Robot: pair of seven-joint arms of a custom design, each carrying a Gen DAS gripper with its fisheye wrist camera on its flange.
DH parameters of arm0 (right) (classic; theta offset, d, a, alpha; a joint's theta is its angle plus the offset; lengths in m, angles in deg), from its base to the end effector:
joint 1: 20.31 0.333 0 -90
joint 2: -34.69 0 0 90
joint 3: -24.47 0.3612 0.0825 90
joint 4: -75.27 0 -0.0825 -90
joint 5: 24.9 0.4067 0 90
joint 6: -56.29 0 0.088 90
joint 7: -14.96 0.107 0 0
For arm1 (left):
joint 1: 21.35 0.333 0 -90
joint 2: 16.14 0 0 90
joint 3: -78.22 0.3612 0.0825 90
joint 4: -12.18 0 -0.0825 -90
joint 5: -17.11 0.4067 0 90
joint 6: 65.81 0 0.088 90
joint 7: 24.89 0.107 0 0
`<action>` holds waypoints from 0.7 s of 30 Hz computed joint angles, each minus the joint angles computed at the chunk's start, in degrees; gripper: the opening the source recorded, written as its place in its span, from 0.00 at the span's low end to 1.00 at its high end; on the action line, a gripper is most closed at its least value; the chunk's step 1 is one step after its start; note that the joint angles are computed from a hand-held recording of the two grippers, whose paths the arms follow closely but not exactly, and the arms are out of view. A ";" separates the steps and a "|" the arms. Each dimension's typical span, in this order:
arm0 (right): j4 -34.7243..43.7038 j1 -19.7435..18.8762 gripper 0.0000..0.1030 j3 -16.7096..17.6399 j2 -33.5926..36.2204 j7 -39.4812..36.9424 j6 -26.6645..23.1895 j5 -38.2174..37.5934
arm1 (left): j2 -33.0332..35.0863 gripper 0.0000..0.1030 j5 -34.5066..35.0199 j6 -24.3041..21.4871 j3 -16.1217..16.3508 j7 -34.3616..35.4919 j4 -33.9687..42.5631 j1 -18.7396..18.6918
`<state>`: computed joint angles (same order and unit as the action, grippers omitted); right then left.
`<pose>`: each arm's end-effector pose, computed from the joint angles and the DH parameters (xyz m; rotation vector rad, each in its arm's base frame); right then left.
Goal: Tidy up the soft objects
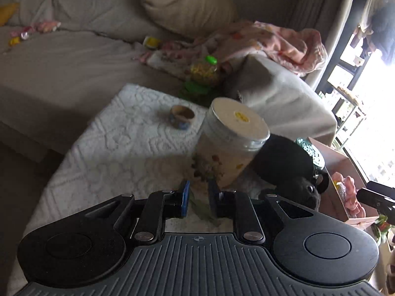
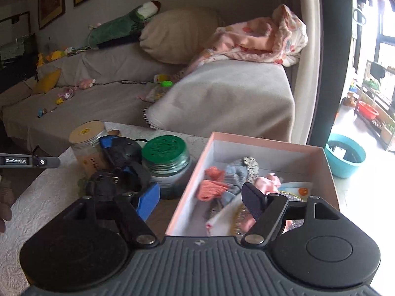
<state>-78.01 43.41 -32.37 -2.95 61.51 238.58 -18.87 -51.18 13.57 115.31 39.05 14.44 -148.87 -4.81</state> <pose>0.4468 0.0090 0.4714 -1.9425 1.0040 -0.5627 0.3631 -0.1590 0.4634 -2.1107 1.2837 -1.0220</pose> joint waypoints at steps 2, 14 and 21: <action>-2.49 -0.42 0.72 1.70 -0.33 -1.22 2.80 -1.76 | 2.11 0.18 0.33 0.53 -1.20 -0.06 0.97 0.91; -8.87 -0.95 0.72 3.16 -0.78 -6.02 0.25 -3.28 | 2.77 0.21 11.61 -10.42 -14.91 -7.29 7.82 13.80; -10.39 -1.10 0.72 2.99 3.04 -5.09 3.04 -5.14 | 2.89 0.21 15.94 -14.24 -9.25 -7.71 7.49 7.80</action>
<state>-88.40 42.31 -29.38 0.09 56.43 241.62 -24.00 -48.28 29.50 101.06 29.80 6.73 -141.39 2.99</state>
